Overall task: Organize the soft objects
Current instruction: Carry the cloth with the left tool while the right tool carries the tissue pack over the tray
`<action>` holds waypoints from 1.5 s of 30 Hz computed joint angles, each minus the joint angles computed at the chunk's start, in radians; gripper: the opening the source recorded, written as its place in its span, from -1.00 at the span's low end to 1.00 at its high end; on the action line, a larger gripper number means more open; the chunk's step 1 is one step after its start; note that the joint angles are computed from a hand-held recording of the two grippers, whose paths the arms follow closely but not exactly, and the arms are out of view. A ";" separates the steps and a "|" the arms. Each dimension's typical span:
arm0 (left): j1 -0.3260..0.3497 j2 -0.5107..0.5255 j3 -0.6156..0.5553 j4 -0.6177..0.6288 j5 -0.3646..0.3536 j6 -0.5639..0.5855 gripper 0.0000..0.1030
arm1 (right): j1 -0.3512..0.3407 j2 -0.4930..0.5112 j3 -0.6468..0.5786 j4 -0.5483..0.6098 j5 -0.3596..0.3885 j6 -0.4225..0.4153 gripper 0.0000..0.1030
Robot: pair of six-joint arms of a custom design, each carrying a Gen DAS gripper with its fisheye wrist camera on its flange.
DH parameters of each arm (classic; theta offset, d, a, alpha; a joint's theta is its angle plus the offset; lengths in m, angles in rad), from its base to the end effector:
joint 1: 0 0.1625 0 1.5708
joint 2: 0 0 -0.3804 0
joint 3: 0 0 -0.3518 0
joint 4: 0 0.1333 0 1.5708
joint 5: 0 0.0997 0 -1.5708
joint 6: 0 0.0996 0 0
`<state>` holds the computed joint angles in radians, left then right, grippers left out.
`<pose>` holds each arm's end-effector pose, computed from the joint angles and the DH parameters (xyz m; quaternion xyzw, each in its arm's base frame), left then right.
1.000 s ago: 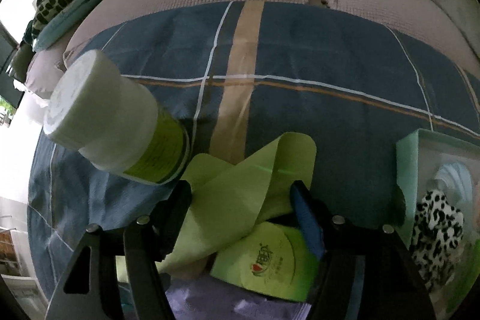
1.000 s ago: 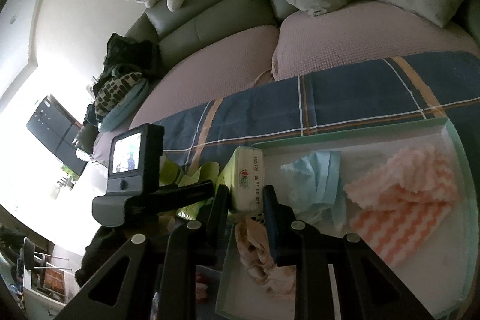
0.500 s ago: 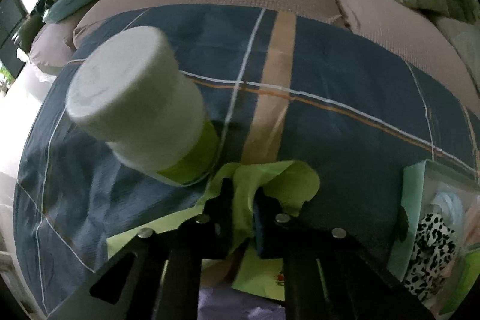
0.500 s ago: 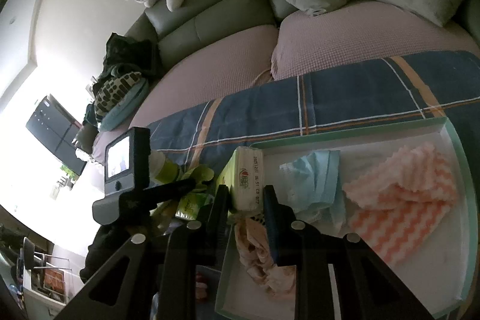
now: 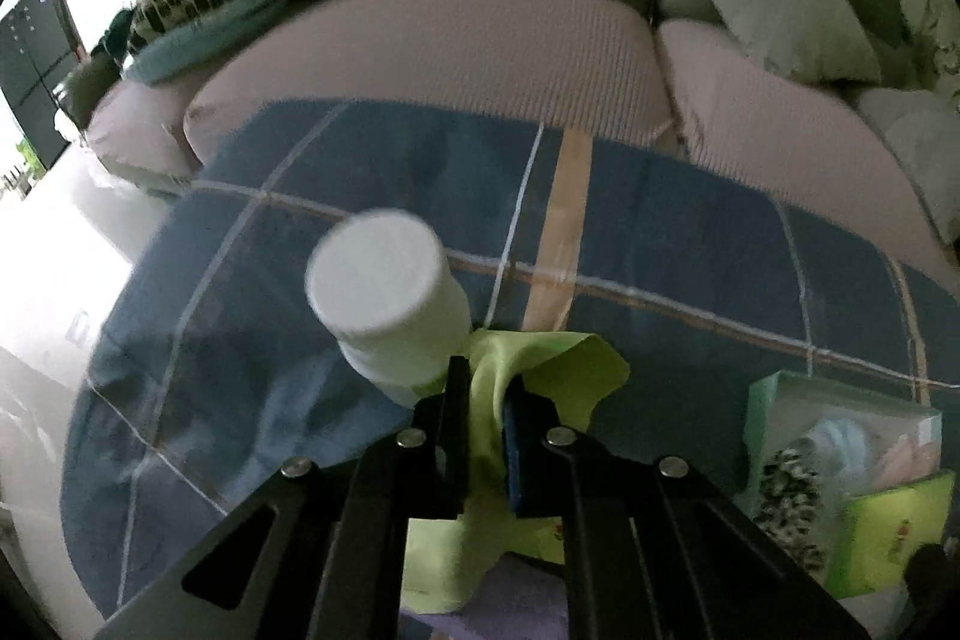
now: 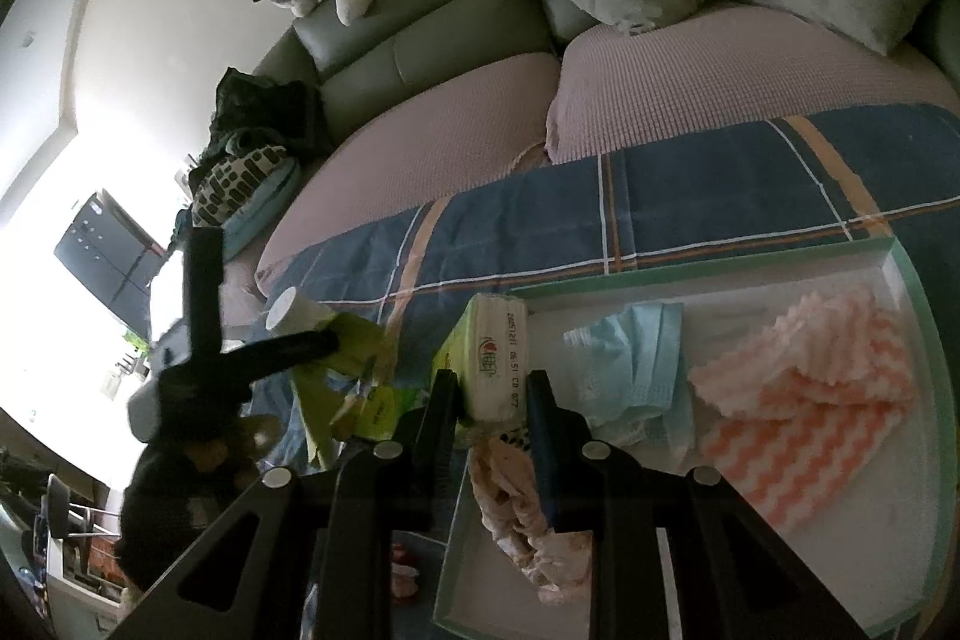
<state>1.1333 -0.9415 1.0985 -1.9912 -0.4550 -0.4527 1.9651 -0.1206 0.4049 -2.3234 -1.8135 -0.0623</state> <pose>-0.0859 -0.7095 0.3987 -0.0759 0.8405 -0.3265 0.4257 0.4267 -0.7408 0.0683 0.1912 -0.9469 0.2466 0.0781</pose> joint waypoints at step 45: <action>-0.254 0.071 0.105 -0.350 -0.344 0.472 -0.81 | -0.058 -0.392 0.545 -0.423 -0.294 0.152 -0.52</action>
<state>0.8791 -0.8706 1.2034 -2.3410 -0.7995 0.0190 1.9076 -0.5125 0.9500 -2.7464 -2.1076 0.0893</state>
